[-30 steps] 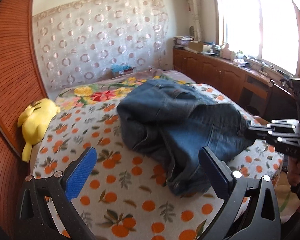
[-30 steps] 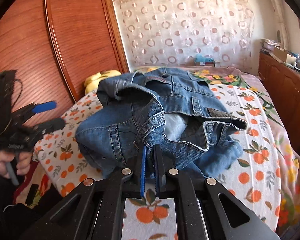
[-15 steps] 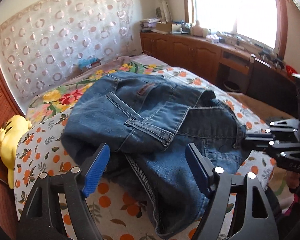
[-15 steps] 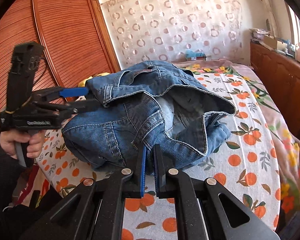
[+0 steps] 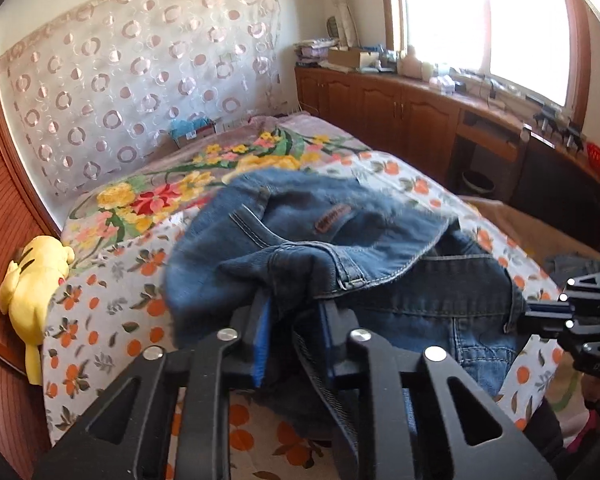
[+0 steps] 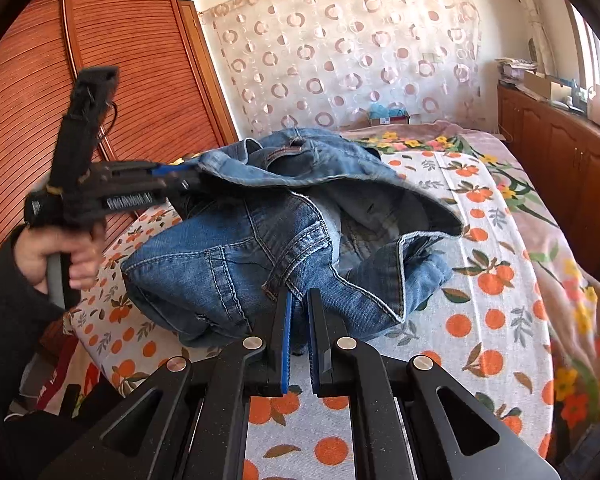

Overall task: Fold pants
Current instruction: 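Lift the jeans with both grippers and shake them out in the air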

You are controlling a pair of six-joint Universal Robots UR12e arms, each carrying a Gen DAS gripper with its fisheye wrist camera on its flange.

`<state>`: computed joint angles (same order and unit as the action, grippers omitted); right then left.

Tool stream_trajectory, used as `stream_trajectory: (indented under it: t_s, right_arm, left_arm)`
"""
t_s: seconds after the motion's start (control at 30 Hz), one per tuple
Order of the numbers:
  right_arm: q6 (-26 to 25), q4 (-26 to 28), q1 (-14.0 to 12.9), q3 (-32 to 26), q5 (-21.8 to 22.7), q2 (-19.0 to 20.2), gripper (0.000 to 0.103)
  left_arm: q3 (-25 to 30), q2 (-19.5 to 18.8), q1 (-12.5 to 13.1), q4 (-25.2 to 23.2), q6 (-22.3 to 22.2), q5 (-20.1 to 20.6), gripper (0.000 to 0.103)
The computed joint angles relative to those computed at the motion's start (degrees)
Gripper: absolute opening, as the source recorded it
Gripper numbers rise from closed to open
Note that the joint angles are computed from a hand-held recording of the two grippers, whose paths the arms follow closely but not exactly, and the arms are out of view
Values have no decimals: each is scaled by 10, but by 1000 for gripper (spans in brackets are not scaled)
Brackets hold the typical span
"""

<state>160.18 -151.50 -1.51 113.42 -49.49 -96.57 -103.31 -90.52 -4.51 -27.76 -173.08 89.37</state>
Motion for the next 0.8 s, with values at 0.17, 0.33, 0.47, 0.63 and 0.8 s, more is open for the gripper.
stream_trajectory:
  t_s: [0.17, 0.33, 0.47, 0.63, 0.8]
  right_arm:
    - [4, -15, -1, -2, 4, -1, 7]
    - [13, -50, -2, -5, 6, -3, 7]
    - [34, -105, -8, -5, -1, -6, 6]
    - [45, -171, -13, -14, -35, -11, 6]
    - [57, -220, -21, -45, -69, -11, 5]
  left_arm:
    - [10, 16, 11, 15, -7, 4, 15]
    - [12, 40, 32, 33, -18, -1, 13]
    - [11, 55, 44, 42, -20, 1, 13]
    - [8, 75, 56, 62, -35, -3, 12]
    - [16, 89, 59, 84, -40, -3, 12]
